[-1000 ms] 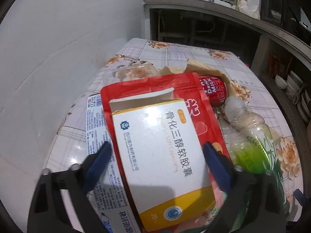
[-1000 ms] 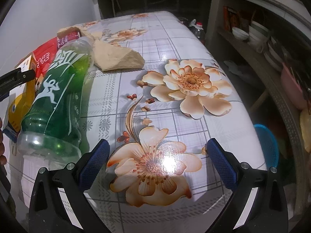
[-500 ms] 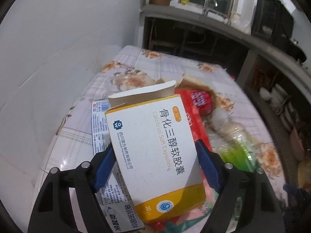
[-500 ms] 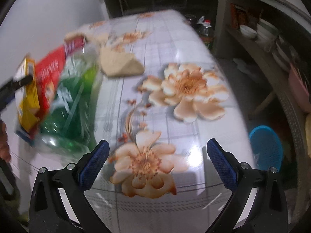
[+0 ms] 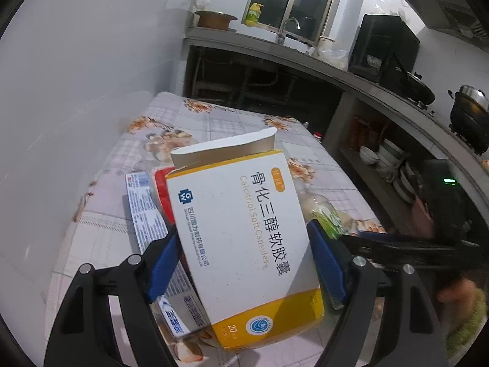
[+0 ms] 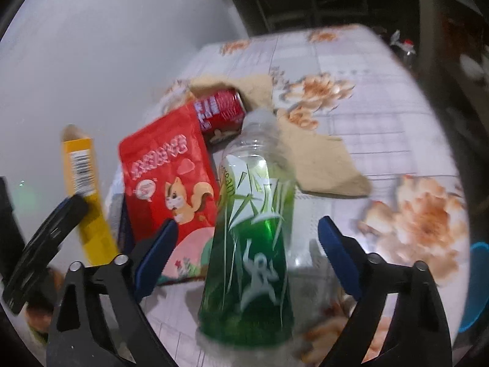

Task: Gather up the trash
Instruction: 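Grasp the green drink bottle with the right tool while the left tool holds the box, then carry the box and bottle to the blue basket and open both tools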

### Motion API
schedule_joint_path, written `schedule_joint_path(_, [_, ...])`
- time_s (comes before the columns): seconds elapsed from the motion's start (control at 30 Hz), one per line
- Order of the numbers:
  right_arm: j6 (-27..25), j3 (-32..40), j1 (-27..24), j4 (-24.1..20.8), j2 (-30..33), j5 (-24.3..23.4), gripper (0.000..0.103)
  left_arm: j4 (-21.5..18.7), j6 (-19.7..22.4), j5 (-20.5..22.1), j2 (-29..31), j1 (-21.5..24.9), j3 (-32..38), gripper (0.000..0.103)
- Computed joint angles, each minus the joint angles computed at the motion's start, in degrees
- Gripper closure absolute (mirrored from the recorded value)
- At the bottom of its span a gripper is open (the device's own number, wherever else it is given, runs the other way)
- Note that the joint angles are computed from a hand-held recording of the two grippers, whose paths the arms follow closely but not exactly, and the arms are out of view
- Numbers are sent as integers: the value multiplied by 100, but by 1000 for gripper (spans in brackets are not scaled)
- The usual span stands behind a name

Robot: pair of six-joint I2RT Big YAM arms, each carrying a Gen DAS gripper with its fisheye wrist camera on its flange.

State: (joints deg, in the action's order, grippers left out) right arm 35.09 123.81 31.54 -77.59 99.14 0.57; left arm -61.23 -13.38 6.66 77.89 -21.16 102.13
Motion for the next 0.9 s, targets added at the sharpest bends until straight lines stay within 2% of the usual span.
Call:
schedule_joint_path(0.13, [59, 333, -95, -408, 385, -328, 42, -14, -29, 131, -7, 20, -22, 26])
schedule_joint_path(0.2, [126, 341, -104, -392, 416, -476, 44, 3, -16, 157, -19, 24, -35, 25])
schedule_joint_path(0.37, [83, 422, -11, -514, 408, -314, 45, 11, -1, 235, -7, 48, -24, 26])
schedule_joint_path(0.47, [128, 209, 90, -450, 206, -229, 45, -1, 24, 296, 9, 62, 7, 26])
schedule_joint_path(0.63, [315, -563, 81, -67, -430, -339, 45, -37, 98, 339, 24, -22, 92, 26])
schedule_joint_path(0.73, [499, -1149, 111, 309, -927, -446, 45, -75, 190, 362, 93, -145, 232, 26])
schedule_joint_path(0.83, [824, -1824, 63, 774, -1518, -579, 45, -196, 266, 470, 270, -351, 510, 26])
schedule_joint_path(0.9, [1138, -2351, 9, 1075, -2008, -503, 45, -314, 333, 585, 465, -555, 804, 26])
